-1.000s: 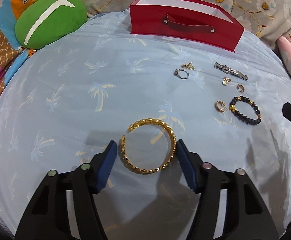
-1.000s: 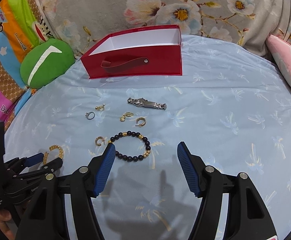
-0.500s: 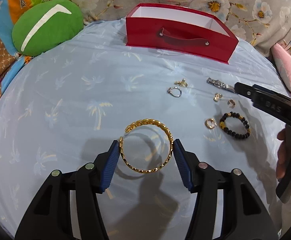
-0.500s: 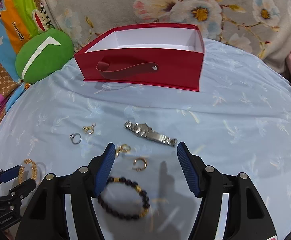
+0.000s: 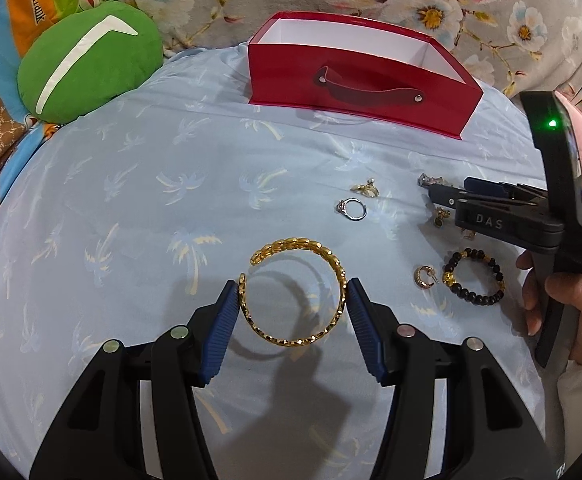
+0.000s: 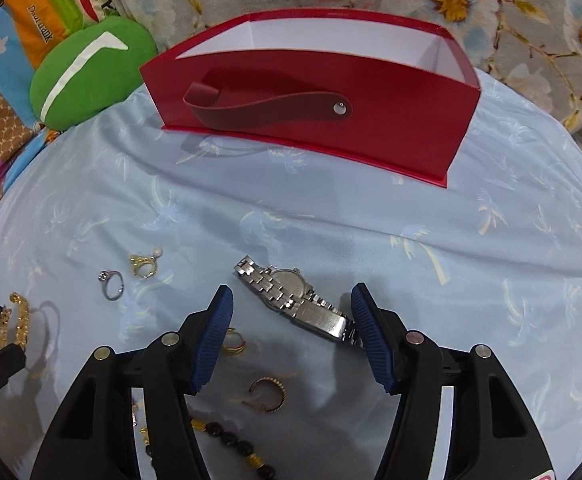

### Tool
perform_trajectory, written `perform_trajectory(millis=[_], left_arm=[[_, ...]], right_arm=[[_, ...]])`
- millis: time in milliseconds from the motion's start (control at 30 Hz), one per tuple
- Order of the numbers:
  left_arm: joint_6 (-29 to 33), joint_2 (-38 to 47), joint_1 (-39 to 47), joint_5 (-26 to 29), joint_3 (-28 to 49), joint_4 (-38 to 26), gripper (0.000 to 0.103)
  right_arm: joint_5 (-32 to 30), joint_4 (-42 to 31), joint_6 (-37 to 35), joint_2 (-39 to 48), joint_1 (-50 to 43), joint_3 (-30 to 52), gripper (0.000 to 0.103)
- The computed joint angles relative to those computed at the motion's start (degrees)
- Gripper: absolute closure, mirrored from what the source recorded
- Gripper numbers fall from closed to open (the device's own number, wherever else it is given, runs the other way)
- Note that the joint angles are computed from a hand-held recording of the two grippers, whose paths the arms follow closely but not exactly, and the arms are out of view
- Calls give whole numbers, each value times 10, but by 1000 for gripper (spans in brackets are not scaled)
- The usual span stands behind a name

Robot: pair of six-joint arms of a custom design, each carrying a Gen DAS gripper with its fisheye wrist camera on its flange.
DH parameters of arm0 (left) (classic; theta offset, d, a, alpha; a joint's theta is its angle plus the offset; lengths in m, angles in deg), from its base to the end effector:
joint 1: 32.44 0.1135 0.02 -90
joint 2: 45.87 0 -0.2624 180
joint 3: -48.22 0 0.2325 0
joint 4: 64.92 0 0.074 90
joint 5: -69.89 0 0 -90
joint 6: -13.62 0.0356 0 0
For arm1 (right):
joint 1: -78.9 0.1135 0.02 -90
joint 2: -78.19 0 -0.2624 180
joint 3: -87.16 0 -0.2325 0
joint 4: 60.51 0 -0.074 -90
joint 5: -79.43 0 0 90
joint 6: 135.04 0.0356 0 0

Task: Organize jewelry
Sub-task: 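Grasp the silver link watch with the right gripper while the left gripper holds the bangle, then lower the bangle into the red box with the left gripper while the right gripper drops the silver watch in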

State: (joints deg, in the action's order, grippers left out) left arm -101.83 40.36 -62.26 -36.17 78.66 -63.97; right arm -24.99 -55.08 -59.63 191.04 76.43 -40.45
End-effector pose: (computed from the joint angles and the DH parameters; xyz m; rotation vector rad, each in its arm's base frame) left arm 0.1748 -0.0888 0.0946 -0.0162 2.4753 -0.0543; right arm 0.2988 -0.0040 0.0641 -0.3624 2.4718 0.1957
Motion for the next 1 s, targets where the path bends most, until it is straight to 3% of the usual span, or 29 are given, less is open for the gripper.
perform_trajectory(millis=[100,167,233,633,1000], left_arm=[[2,11,6,6,4,6,50],[3,18,8,8,8,7,50],[2,23,8,9,11,9,50],[7,21,7,4,22,2,50],[5,13,-12,-9,64,-43,50]], right_arm=[[-3,-4,-17,6,0,10,56],[-9,-15,-22,6,0,17,74],[-7,-22,-19,4,1,20,79],[-15,15,73,-36,-42,-51,79],[-37,13,79,-131,-96,-105,79]])
